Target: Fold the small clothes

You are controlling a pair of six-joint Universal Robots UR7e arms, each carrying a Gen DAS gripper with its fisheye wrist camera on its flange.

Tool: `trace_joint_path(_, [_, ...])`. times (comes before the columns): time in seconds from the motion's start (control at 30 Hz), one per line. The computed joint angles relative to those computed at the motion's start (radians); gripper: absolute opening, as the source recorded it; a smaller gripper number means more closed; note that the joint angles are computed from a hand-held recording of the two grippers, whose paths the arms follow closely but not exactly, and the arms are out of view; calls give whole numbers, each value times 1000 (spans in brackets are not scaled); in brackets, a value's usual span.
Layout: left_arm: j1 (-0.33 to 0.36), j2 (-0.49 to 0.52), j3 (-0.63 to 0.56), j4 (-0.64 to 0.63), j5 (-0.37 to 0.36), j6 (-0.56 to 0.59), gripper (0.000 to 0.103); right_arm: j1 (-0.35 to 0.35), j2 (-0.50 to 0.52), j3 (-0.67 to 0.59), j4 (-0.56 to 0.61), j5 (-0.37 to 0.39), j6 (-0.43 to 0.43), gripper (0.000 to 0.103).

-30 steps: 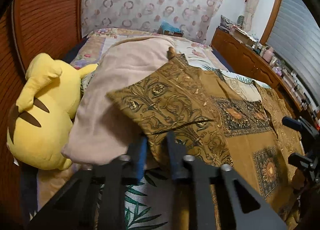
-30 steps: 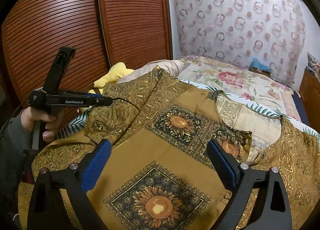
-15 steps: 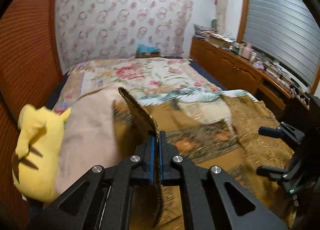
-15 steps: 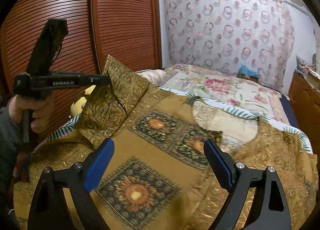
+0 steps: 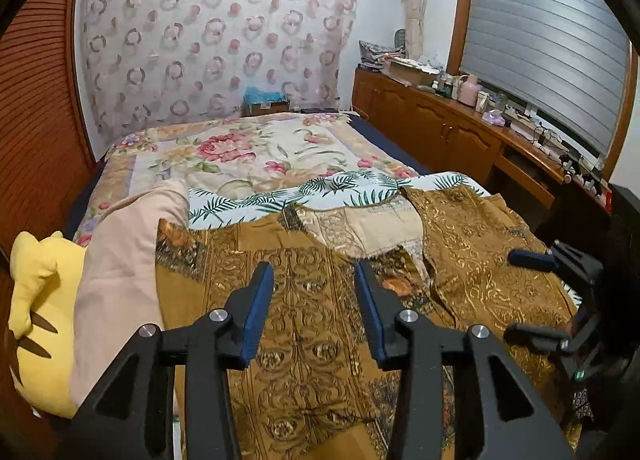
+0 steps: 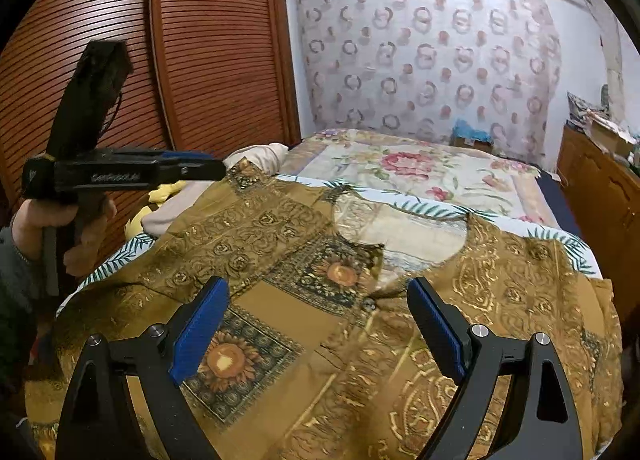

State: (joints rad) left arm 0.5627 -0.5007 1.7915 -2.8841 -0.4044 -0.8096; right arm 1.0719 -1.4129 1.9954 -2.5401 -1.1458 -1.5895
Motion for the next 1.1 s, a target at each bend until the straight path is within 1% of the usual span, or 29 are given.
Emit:
trace_joint_path(0.03, [-7, 1, 6, 8, 6, -12, 55, 0, -1, -4, 2, -1, 3, 91])
trace_joint_path(0.07, [-14, 3, 13, 4, 12, -17, 69, -1, -1, -6, 2, -2, 8, 91])
trace_joint_path(0.13, [-27, 14, 18, -10, 25, -19, 77, -1, -2, -7, -1, -5, 20, 91])
trace_joint_path(0.27, [-48, 29, 32, -22, 35, -53, 78, 2, -7, -11, -1, -12, 45, 91])
trace_joint_path(0.37, [-56, 42, 26, 15, 28, -92, 78, -9, -13, -17, 3, -11, 44, 91])
trace_joint_path(0.5, [-44, 65, 3, 61, -15, -121, 78, -12, -7, -27, -17, -40, 53, 91])
trace_joint_path(0.6, [-23, 81, -11, 87, -54, -138, 78, -15, -1, -36, -41, -63, 67, 91])
trace_joint_path(0.63, [-12, 85, -21, 114, -72, -152, 78, -20, 0, -46, -36, -68, 72, 91])
trace_joint_path(0.7, [3, 92, -34, 147, -94, -161, 78, -34, 0, -64, -32, -67, 77, 91])
trace_joint_path(0.8, [23, 101, -49, 160, -127, -154, 78, -53, -6, -88, -35, -64, 95, 91])
trace_joint_path(0.87, [32, 103, -53, 177, -139, -162, 78, -65, -3, -108, -49, -69, 106, 91])
trace_joint_path(0.9, [37, 104, -60, 201, -144, -172, 78, -72, 2, -116, -84, -77, 123, 91])
trace_joint_path(0.93, [41, 104, -63, 218, -148, -181, 78, -78, 11, -125, -115, -84, 137, 87])
trace_joint_path(0.97, [42, 105, -65, 228, -142, -182, 78, -85, 18, -142, -127, -90, 149, 80])
trace_joint_path(1.0, [42, 105, -68, 236, -142, -182, 78, -91, 23, -158, -122, -93, 159, 78])
trace_joint_path(1.07, [42, 107, -75, 257, -140, -186, 79, -107, 35, -196, -121, -95, 186, 68])
trace_joint_path(1.1, [42, 109, -82, 275, -140, -187, 79, -112, 43, -214, -129, -101, 197, 67])
